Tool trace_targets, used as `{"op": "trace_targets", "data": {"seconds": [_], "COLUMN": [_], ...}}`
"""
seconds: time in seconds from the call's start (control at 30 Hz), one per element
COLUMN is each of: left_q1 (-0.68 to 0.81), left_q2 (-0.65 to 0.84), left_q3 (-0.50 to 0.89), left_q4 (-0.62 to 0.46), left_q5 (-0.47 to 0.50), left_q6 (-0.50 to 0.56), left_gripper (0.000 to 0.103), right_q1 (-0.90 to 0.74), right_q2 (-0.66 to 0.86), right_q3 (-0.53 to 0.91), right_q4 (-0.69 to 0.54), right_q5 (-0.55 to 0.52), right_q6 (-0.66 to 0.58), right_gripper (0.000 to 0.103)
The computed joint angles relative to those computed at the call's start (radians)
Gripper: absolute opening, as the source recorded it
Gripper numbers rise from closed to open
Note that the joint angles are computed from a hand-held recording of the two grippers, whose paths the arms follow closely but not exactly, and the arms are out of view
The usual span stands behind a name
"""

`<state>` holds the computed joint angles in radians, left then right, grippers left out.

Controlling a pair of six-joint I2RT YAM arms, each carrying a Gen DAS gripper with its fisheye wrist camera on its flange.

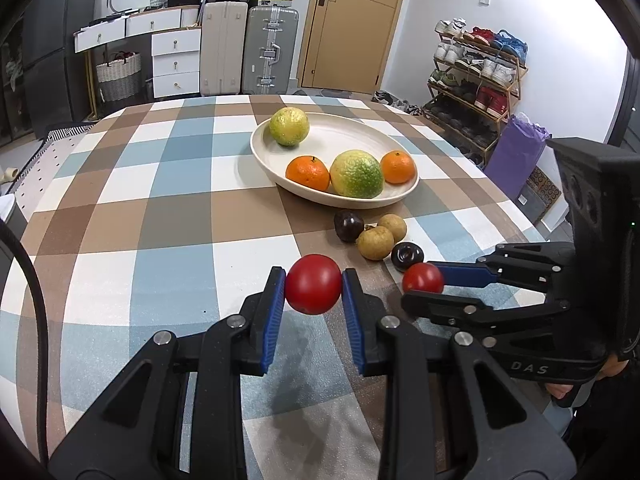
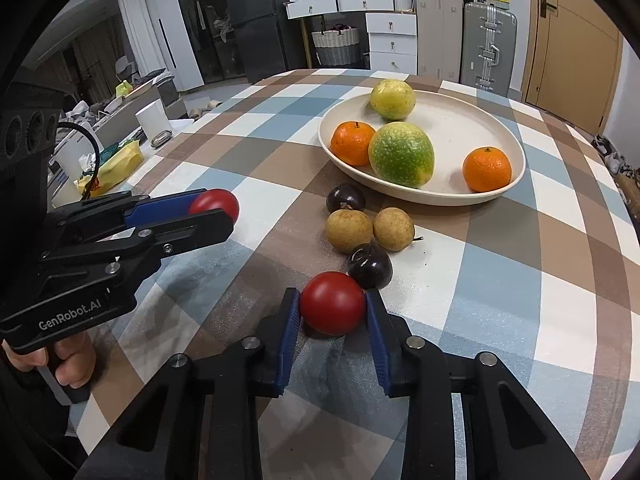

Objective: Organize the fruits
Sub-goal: 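Carry both held tomatoes over the plate and lower them beside the lemon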

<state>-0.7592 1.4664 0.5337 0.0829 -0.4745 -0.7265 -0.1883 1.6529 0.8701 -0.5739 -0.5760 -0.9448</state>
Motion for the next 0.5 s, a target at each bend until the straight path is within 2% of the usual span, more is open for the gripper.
{"op": "trace_targets", "data": {"seconds": [0.5], "left_q1": [0.047], "left_q2": [-0.011], "left_q3": [0.042], "left_q4": [-0.019], "left_q5": [-0.014], "left_q6": [0.052], "left_gripper": [0.026], "right_q1": [-0.101], "right_q2": [0.028], "right_q3": [0.152], "right_q4": [-0.057], "right_q5": [-0.138], "right_q6": [-0.019], "right_gripper": [0.033]}}
